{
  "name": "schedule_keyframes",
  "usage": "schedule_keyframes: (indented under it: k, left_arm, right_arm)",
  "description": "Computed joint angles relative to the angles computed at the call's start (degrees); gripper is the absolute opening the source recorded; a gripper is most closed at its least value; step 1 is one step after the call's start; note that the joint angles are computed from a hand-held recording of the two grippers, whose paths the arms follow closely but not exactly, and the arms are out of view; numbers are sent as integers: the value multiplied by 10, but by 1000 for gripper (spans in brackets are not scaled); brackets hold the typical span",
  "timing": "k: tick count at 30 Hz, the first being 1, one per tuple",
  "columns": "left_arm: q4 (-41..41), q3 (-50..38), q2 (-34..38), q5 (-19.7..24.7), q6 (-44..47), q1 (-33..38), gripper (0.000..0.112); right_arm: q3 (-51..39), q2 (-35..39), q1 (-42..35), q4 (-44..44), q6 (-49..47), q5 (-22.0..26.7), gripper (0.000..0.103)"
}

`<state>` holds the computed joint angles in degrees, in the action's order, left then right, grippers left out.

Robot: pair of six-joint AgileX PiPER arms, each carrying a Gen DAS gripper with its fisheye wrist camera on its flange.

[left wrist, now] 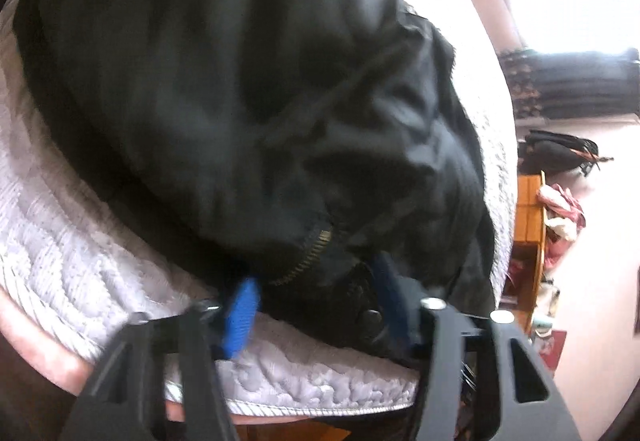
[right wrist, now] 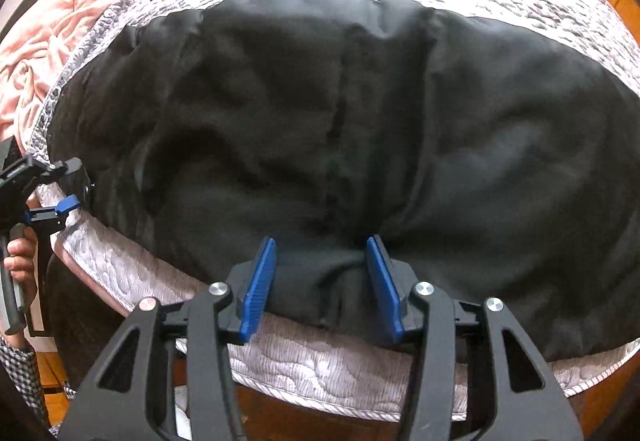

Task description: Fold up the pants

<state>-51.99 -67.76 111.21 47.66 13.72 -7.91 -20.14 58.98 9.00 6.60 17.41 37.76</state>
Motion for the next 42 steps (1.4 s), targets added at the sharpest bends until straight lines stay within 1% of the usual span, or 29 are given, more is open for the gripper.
schedule_keyframes:
  k: [2, 5, 7, 8, 9, 11, 13, 14, 16, 17, 19, 21, 23, 24, 25, 26, 28, 29, 30, 31, 33, 35, 38, 42]
  left_arm:
    - [13, 9, -8, -16, -13, -2, 30]
    - [19, 37, -37, -54, -16, -11, 19]
    - [39, 62, -69, -96, -34, -34, 17]
    - [56, 78, -92, -118, -51, -47, 16]
    - [57, 96, -116, -134, -55, -53, 16]
    - [55, 129, -157, -158, -58, -62, 16]
    - [63, 150, -175, -171, -70, -67, 16]
    - [76, 154, -165, -179, -78, -71, 16]
    - [99, 137, -123, -187, -94, -82, 17]
    - [81, 130, -98, -189, -76, -79, 18]
    - [67, 120, -89, -175, -54, -67, 20]
    - [74, 106, -93, -144, -52, -53, 25]
    - [84, 100, -106, -111, -48, -26, 33]
    - [90, 102, -115, -108, -51, -16, 34]
    - [100, 103, -124, -105, -54, -6, 37]
    - [109, 101, -133, -97, -51, 12, 43]
    - [112, 96, -137, -91, -43, 44, 46]
    - [126, 82, -130, -86, -56, 62, 47]
    - [130, 76, -126, -83, -60, 73, 47]
    - [129, 63, -115, -77, -59, 83, 47]
    - [151, 37, -89, -70, -78, 92, 47]
    - [151, 19, -65, -60, -80, 101, 47]
    - [128, 12, -48, -60, -70, 105, 47]
    - [125, 5, -46, -59, -81, 99, 47]
  right_arm:
    - [-1, 3, 8, -10, 10, -1, 49]
    - [-2, 11, 14, -12, 18, -7, 49]
    - [-2, 13, 9, -6, 9, -10, 49]
    - [-1, 11, 6, -5, 4, -8, 49]
    - [-1, 12, 1, 0, -3, -7, 49]
    - [0, 12, -12, 11, -22, -5, 49]
    - [0, 15, -21, 18, -35, -5, 49]
    - [1, 13, -23, 16, -36, -3, 49]
    - [-4, 25, -7, -2, -10, -4, 49]
    - [-7, 28, -1, -10, 1, -3, 49]
    - [-10, 30, 14, -23, 22, -1, 49]
    - [-11, 32, 20, -23, 26, -3, 49]
    - [-10, 35, 12, -10, 11, -7, 50]
    - [-11, 37, 13, -9, 13, -8, 51]
    - [-13, 40, 20, -15, 22, -9, 51]
    - [-15, 43, 26, -22, 34, -9, 52]
    - [-23, 45, 48, -48, 74, -1, 50]
    - [-32, 38, 67, -62, 103, 9, 46]
    - [-38, 30, 77, -59, 109, 11, 44]
    - [-47, 24, 89, -56, 113, 14, 44]
    - [-72, 30, 133, -88, 157, 25, 46]
    - [-100, 56, 185, -129, 206, 33, 47]
    - [-122, 99, 205, -126, 210, 19, 47]
    - [-141, 162, 212, -121, 204, -2, 48]
